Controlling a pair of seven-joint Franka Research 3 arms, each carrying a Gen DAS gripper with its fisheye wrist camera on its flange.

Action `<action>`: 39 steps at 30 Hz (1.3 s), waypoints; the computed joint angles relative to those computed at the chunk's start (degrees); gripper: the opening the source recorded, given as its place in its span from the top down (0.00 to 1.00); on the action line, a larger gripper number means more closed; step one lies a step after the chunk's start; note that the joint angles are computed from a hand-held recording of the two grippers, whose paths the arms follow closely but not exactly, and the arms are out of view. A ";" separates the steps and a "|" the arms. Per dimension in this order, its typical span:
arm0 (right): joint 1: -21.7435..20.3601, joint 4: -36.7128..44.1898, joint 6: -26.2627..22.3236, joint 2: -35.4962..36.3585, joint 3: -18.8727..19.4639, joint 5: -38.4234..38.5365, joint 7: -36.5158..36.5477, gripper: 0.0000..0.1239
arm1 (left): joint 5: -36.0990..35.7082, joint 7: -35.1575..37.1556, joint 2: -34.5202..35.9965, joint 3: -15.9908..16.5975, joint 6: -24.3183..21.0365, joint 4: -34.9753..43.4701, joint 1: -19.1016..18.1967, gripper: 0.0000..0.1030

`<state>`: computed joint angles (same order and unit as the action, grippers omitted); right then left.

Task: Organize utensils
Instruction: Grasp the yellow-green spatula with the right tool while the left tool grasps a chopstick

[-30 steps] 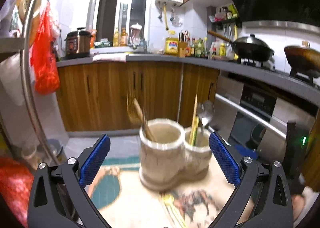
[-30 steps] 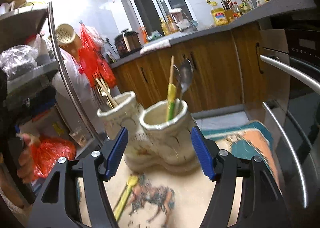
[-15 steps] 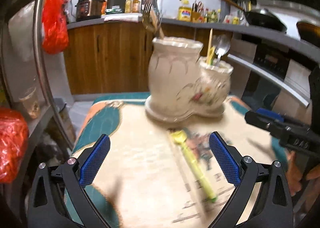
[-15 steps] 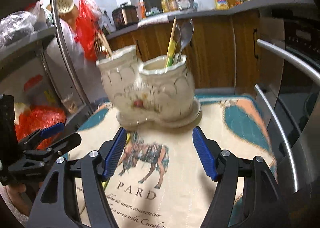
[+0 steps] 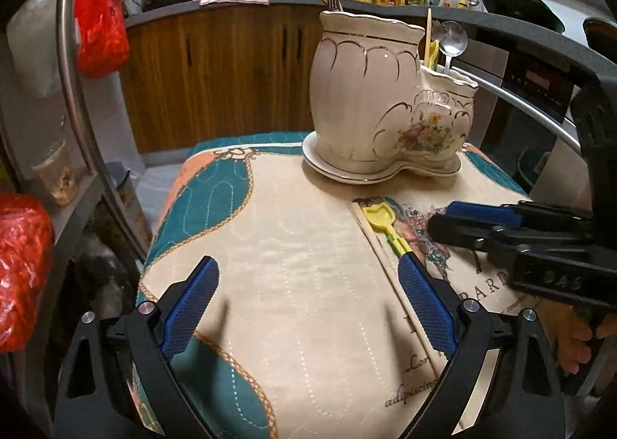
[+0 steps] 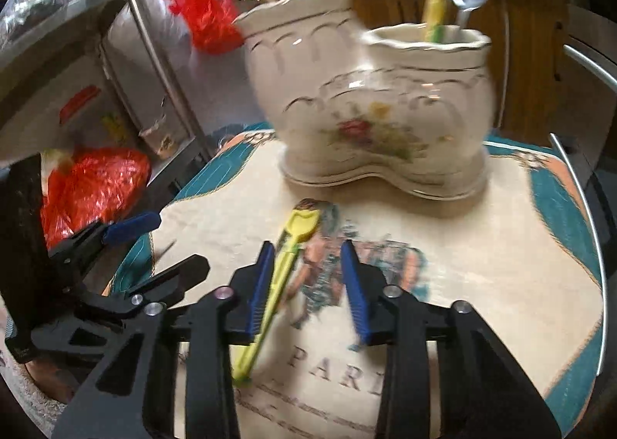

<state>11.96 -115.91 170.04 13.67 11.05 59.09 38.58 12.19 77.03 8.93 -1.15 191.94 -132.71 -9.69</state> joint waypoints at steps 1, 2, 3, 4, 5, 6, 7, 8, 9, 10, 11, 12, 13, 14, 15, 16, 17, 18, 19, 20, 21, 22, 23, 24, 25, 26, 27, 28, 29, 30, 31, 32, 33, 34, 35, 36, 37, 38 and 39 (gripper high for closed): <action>0.61 0.38 -0.49 0.44 -0.57 -1.89 1.53 0.77 | 1.53 -1.15 0.08 -1.31 -0.50 0.24 1.61 0.13; 1.65 0.58 -0.90 0.87 -1.63 -5.31 4.46 0.79 | 3.25 -2.18 0.18 -4.61 -0.98 0.48 5.23 0.14; 2.05 0.86 -1.28 1.19 -2.09 -7.42 6.33 0.80 | 4.91 -3.00 0.39 -8.92 -1.50 0.71 9.86 0.15; 2.20 1.11 -1.76 1.48 -2.32 -9.15 7.77 0.81 | 5.89 -3.57 0.57 -11.35 -1.86 0.92 12.49 0.16; 2.31 1.31 -2.13 1.75 -2.50 -10.74 9.08 0.82 | 7.14 -4.44 0.77 -13.35 -2.05 1.11 14.73 0.17; 2.96 1.61 -2.74 2.12 -3.35 -13.71 11.64 0.82 | 8.35 -5.17 0.96 -15.96 -2.10 1.21 17.56 0.17; 3.39 1.95 -3.48 2.55 -3.99 -16.39 13.85 0.83 | 9.16 -5.71 1.08 -16.99 -2.11 1.32 18.76 0.18; 3.27 2.44 -4.53 2.96 -4.02 -18.04 15.02 0.83 | 9.91 -6.25 1.19 -18.05 -2.22 1.43 19.93 0.18; 3.00 2.90 -5.33 3.30 -3.83 -19.17 15.63 0.83 | 10.60 -6.69 1.33 -19.09 -2.36 1.56 21.03 0.18; 3.09 2.93 -5.20 3.41 -3.94 -20.69 16.31 0.83 | 11.10 -6.93 1.43 -19.38 -2.54 1.70 21.32 0.18; 3.12 2.85 -4.44 3.57 -3.80 -21.52 16.94 0.84 | 11.27 -7.05 1.42 -18.57 -2.71 1.83 20.48 0.19; 2.84 2.89 -4.29 3.67 -3.56 -21.98 17.32 0.87 | 11.32 -7.08 1.36 -17.53 -2.83 1.89 19.38 0.19; 1.44 3.16 -4.82 3.76 -2.25 -20.29 16.19 0.87 | 11.28 -7.09 1.28 -16.55 -2.86 1.88 18.35 0.20; 0.42 3.31 -5.15 3.80 -1.32 -18.71 15.22 0.88 | 11.20 -7.07 1.21 -15.56 -2.87 1.86 17.28 0.20; -0.43 3.01 -4.90 3.54 -0.57 -16.97 14.08 0.89 | 11.16 -7.02 1.17 -15.00 -2.87 1.85 16.70 0.20; -0.96 2.75 -4.46 3.32 -0.14 -15.50 13.23 0.92 | 11.01 -6.98 1.10 -13.90 -2.86 1.84 15.52 0.20; -1.55 2.57 -4.28 3.08 0.33 -13.93 12.05 0.92 | 10.84 -6.95 1.02 -12.86 -2.83 1.79 14.43 0.20; -2.54 2.28 -3.98 2.67 1.17 -11.23 9.96 0.92 | 10.60 -6.91 0.93 -11.47 -2.83 1.77 12.91 0.20; -3.02 2.02 -3.77 2.28 1.47 -9.29 8.40 0.92 | 10.51 -6.83 0.93 -11.17 -2.84 1.80 12.53 0.20; -3.51 1.54 -3.34 1.70 1.79 -7.04 6.41 0.92 | 10.36 -6.75 0.94 -10.45 -2.81 1.83 11.71 0.20; -3.68 1.25 -3.18 1.26 1.75 -5.38 5.01 0.92 | 10.21 -6.63 0.92 -9.51 -2.88 1.90 10.55 0.21; -3.71 1.11 -3.12 0.97 1.56 -3.91 3.92 0.92 | 10.11 -6.53 0.92 -9.26 -2.99 1.97 10.17 0.21; -3.90 0.93 -3.20 0.61 1.48 -2.08 2.56 0.92 | 9.94 -6.46 0.96 -8.61 -3.17 2.13 9.30 0.21; -4.10 0.70 -3.29 0.21 1.41 -0.04 0.94 0.92 | 9.84 -6.36 1.09 -9.09 -3.54 2.38 9.48 0.22; -4.02 0.41 -3.13 -0.21 1.10 1.50 -0.23 0.92 | 9.68 -6.20 1.27 -10.51 -4.03 2.69 10.60 0.24; -3.69 0.35 -3.16 -0.37 0.64 2.26 -0.83 0.92 | 9.36 -5.88 1.54 -12.59 -4.66 3.06 12.29 0.24; -3.56 0.12 -3.31 -0.71 0.33 3.30 -1.83 0.92 | 8.97 -5.48 1.84 -13.97 -5.36 3.53 13.22 0.25; -3.30 -0.08 -3.23 -0.97 -0.04 4.03 -2.54 0.92 | 8.65 -5.15 2.04 -14.11 -6.03 3.94 13.00 0.28; -3.02 -0.33 -3.07 -1.23 -0.38 4.61 -3.24 0.92 | 8.43 -5.02 2.30 -13.40 -6.84 4.53 11.92 0.29; -2.80 -0.66 -2.73 -1.56 -0.60 5.36 -4.29 0.92 | 8.10 -4.73 2.61 -13.14 -7.67 5.13 11.22 0.31; -2.62 -0.91 -2.52 -1.84 -0.82 6.07 -5.17 0.92 | 7.64 -4.32 2.92 -13.13 -8.54 5.69 10.76 0.32; -2.65 -1.29 -2.73 -2.28 -1.06 6.98 -6.27 0.92 | 7.23 -3.90 3.16 -12.99 -9.19 6.06 10.28 0.33; -2.45 -1.44 -2.78 -2.47 -1.28 7.59 -7.14 0.92 | 6.74 -3.40 3.50 -13.02 -10.08 6.61 9.93 0.35; -2.25 -1.56 -2.85 -2.60 -1.55 7.98 -7.74 0.92 | 5.64 -2.23 3.97 -14.14 -11.20 7.29 10.52 0.38; -2.01 -1.66 -2.90 -2.66 -1.83 8.09 -8.07 0.92 | 4.85 -1.46 4.23 -14.64 -11.96 7.70 10.69 0.40; -1.81 -1.70 -2.92 -2.66 -2.06 8.21 -8.37 0.92 | 3.64 -0.36 4.58 -13.77 -13.42 8.46 9.39 0.46; -1.72 -1.83 -2.92 -2.74 -2.20 8.54 -8.92 0.92 | 6.23 -2.92 4.56 -10.90 -13.97 8.86 6.77 0.51; -1.56 -1.98 -2.79 -2.84 -2.31 8.75 -9.40 0.92 | 8.90 -5.54 4.49 -6.94 -14.52 9.31 3.08 0.55; -1.47 -2.06 -2.60 -2.91 -2.35 9.17 -10.22 0.92 | 11.35 -7.92 4.52 -4.31 -15.25 9.84 0.61 0.64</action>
<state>10.49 -117.98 167.44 10.76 8.70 68.26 28.36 23.54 69.11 13.45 -5.46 176.69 -122.87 -9.08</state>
